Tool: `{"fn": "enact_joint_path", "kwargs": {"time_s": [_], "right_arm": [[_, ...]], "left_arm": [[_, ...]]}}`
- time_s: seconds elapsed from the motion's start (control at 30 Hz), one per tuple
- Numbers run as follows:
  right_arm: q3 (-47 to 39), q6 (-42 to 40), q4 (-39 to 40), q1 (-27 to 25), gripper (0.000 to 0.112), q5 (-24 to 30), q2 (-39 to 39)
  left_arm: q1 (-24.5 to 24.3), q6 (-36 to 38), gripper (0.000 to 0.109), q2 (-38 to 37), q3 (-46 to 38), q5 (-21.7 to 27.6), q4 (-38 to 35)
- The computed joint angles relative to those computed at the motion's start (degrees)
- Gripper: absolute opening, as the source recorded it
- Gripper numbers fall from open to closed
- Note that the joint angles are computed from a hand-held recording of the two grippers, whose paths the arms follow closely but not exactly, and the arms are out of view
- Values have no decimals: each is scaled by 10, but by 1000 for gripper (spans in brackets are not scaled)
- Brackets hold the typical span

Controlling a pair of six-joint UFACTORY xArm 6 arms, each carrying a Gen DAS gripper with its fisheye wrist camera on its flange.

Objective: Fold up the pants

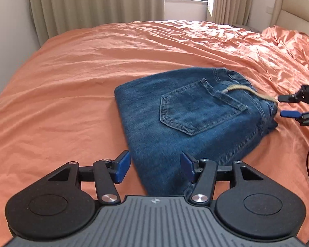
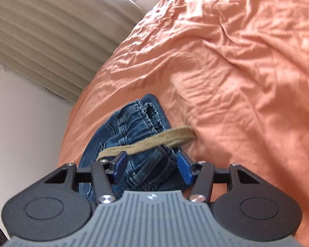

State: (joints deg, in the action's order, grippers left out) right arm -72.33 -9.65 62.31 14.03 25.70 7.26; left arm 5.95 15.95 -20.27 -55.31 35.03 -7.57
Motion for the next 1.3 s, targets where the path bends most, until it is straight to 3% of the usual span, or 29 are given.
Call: {"fn": "enact_joint_path", "kwargs": {"time_s": [0.07, 0.2, 0.27, 0.37, 0.4, 0.43, 0.5, 0.6, 0.73, 1.0, 1.03, 1.1, 1.13, 1.17, 1.3], "right_arm": [[-14, -25, 52, -9, 46, 29, 20], [-22, -67, 137, -10, 31, 24, 41], [-22, -83, 147, -10, 15, 20, 41], [-13, -149, 191, -13, 12, 20, 23], [-13, -155, 181, -10, 12, 13, 20], [-13, -143, 147, -4, 11, -1, 19], [-10, -78, 49, 7, 11, -23, 23], [-10, -52, 19, 8, 10, -25, 30], [4, -45, 20, 6, 9, -20, 29], [12, -54, 8, 10, 10, -33, 27], [17, -55, 7, 9, 11, -32, 23], [27, -48, -3, 4, 19, -28, 11], [34, -44, -7, 2, 31, -26, 2], [41, -41, -7, -3, 35, -20, -7], [61, -76, 10, -16, 43, -16, -44]], "left_arm": [[-15, -15, 70, -23, 26, 4, 50], [-40, -66, 70, -35, 54, 24, 132], [-52, -110, 70, -31, 62, 17, 189], [-67, -162, 68, -21, 65, 3, 249], [-74, -216, 62, -14, 61, 4, 309], [-79, -248, 43, -4, 49, 24, 346], [-83, -241, 30, 7, 35, 48, 347], [-92, -195, 24, 1, 35, 79, 374], [-74, -136, 13, -6, 48, 100, 308], [-54, -150, 12, 5, 37, 134, 226], [-48, -138, 3, 5, 29, 156, 206], [-35, -137, 2, -13, 31, 171, 192], [-27, -136, 5, -25, 36, 169, 182], [-18, -133, 7, -36, 40, 166, 163], [27, -114, 19, -59, 34, 140, 42]]}}
